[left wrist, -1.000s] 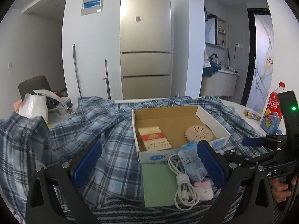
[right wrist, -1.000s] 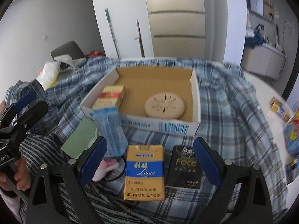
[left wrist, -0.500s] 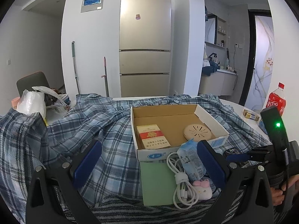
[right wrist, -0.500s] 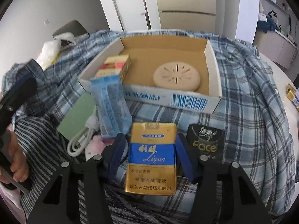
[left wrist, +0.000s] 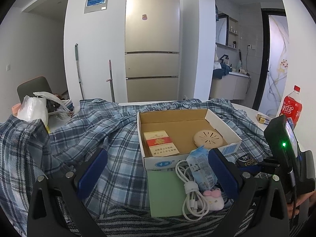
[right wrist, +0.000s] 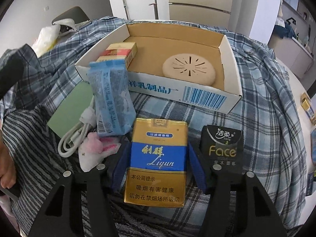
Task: Organize soft objects
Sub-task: 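Grasp the blue-and-gold Liqun pack with the right gripper, then grasp the coiled white cable with the left gripper while the right gripper holds the Liqun pack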
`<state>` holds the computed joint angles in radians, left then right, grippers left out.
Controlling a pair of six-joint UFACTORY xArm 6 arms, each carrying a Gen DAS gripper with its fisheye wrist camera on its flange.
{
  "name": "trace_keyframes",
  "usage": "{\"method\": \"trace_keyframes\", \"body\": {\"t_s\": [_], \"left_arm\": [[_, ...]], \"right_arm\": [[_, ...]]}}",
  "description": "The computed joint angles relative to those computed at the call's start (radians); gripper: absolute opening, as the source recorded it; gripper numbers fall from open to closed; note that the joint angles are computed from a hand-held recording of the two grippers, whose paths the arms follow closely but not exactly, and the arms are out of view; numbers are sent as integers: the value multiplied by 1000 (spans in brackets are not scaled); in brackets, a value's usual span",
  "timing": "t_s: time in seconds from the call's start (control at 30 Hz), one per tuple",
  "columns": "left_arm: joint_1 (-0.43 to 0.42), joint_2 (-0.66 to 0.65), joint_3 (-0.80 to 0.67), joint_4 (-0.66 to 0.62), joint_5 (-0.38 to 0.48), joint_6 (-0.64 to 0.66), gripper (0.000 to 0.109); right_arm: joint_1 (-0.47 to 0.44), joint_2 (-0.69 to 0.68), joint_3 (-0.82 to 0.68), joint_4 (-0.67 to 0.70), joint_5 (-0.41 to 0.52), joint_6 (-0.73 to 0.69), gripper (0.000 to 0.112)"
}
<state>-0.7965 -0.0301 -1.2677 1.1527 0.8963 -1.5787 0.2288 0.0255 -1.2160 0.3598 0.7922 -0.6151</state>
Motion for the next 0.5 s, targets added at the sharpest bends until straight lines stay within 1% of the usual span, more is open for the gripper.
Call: {"method": "trace_keyframes", "body": {"t_s": [0.07,0.17,0.33,0.4,0.43,0.5], "left_arm": [[0,-1,1,-2,2,-3,103],[3,-2,2,-3,-1,-5,103],[9,-7,8,-8,-21,-12,103],[20,1,1,-47,-24,6,103],[31,12,-10,-97,-20,31,102],[53,22,-13,-170,-38,65,96]], "right_arm": [[4,-3,6,-11,-13,3,54],[-1,-10,13,8,-25,-5,52],[-31,-39,25,143,-46,-69,52],[-41,-48,29,195,-58,-88,52],[-46,-53,31,220,-68,-97,52],[-51,-62,38,254,-94,-106,52]]}}
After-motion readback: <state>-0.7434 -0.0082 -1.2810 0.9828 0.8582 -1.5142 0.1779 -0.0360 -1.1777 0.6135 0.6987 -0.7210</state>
